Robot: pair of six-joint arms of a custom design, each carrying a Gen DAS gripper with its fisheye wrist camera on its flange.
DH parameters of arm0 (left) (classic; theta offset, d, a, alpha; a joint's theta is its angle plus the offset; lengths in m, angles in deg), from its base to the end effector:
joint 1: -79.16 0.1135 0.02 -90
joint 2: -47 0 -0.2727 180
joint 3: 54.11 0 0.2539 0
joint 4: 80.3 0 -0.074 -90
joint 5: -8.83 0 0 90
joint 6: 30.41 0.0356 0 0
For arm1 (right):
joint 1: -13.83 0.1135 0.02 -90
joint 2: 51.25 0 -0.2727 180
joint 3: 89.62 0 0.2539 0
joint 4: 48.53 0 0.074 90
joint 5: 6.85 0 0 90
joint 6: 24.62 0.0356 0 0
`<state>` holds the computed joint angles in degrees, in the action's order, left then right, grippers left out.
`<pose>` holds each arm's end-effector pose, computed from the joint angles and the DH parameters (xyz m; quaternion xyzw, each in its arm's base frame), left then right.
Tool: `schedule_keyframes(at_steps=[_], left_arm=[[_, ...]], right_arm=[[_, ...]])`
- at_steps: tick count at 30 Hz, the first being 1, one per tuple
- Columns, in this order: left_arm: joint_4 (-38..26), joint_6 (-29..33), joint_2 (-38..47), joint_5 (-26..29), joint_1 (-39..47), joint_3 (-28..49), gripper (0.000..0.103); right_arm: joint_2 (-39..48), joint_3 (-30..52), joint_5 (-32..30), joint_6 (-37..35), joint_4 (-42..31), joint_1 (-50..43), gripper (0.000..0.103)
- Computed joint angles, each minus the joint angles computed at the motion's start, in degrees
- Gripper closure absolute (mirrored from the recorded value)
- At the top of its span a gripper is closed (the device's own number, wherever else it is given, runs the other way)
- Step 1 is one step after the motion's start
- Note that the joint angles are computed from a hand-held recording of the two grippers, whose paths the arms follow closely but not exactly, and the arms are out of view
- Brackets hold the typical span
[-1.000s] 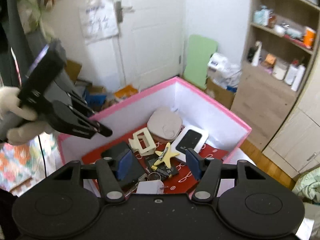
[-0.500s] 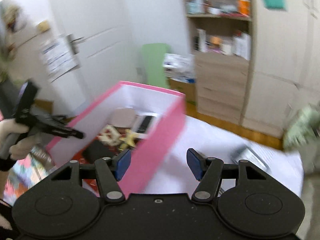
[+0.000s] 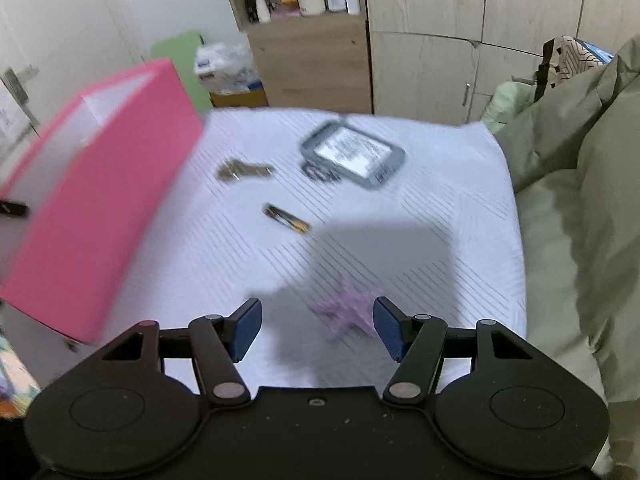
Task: Organize rigid objects
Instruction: 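Grasp the purple starfish with the right gripper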
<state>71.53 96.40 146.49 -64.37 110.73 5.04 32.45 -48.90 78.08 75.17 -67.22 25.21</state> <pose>0.2594 0.1473 0.1175 0.0716 0.9697 -0.0151 0.2332 0.2227 0.0480 0.1151 -0.0243 0.9684 0.0871 0.2324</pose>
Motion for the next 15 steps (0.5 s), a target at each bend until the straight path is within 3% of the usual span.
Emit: schedule_keyframes(at_steps=[7, 11, 13, 15], left_arm=[[-0.5, -0.7, 0.0, 0.5, 0.2, 0.2, 0.094], [-1.0, -0.5, -0.2, 0.5, 0.3, 0.4, 0.094], [-0.8, -0.4, -0.2, 0.2, 0.2, 0.3, 0.094], [-1.1, -0.2, 0.0, -0.1, 0.2, 0.6, 0.094]], right_arm=[[6.4, 0.7, 2.9, -7.4, 3.7, 0.7, 0.036], [6.8, -1.0, 0.2, -7.8, 7.2, -1.0, 0.037], [5.7, -1.6, 0.3, -8.1, 7.5, -1.3, 0.061], [4.9, -1.1, 0.2, -7.2, 6.1, -1.9, 0.067]])
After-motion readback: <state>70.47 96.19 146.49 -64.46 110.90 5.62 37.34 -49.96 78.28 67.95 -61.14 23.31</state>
